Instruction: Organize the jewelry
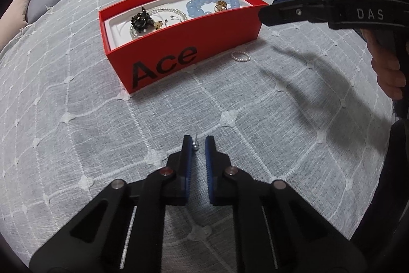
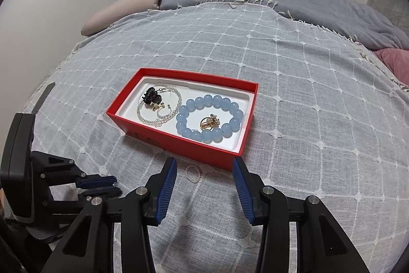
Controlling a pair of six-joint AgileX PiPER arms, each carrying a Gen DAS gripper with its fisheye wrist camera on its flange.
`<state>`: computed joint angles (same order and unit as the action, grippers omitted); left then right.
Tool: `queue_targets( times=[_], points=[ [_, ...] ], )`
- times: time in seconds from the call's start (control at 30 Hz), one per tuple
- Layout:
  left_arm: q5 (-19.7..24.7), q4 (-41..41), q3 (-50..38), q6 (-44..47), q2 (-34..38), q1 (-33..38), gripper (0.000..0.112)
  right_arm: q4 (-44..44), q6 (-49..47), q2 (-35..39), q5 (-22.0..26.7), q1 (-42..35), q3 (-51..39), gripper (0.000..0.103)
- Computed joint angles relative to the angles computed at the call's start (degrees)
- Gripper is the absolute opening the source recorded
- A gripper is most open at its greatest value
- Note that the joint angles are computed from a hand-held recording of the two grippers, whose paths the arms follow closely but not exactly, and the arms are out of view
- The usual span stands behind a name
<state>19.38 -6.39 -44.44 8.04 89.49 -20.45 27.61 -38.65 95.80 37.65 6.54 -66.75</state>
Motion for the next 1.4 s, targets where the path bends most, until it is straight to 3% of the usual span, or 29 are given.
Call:
queue_targets(
  times=[0.23, 0.53, 0.77, 0.93, 1.03, 1.4],
  points=[
    [0.62, -0.62, -0.45, -0.34, -0.25, 0.83, 0.006, -3.11, 0.97, 3.02, 1.14, 1.11, -0.77, 0.046],
    [0.81, -2.69, -0.58, 0.49, -1.53, 3.54, 0.006, -6.8, 1.59, 4.88, -3.45, 4.76, 1.98, 0.045],
    [1.08, -5.84, -0.54, 3.23, -2.94, 5.24, 0.006, -5.79, -0.21, 6.45, -5.05, 6.14, 2.37, 0.032],
    [0.99, -5.79, -0.51, 3.16, -3.56, 5.28, 0.006, -7.18, 0.62, 6.35, -8.14, 7.11, 3.63, 0.019],
    [1.07, -6.57, -0.58, 4.12, -3.93, 5.54, 0.006, -7.89, 1.64, 6.68, -7.33, 7.21, 2.65, 0.008],
    [0.9, -6.6, -0.47, 3.96, -4.89, 5.7, 0.006, -7.34, 1.66, 4.96, -4.15, 7.37, 2.11, 0.004]
  ],
)
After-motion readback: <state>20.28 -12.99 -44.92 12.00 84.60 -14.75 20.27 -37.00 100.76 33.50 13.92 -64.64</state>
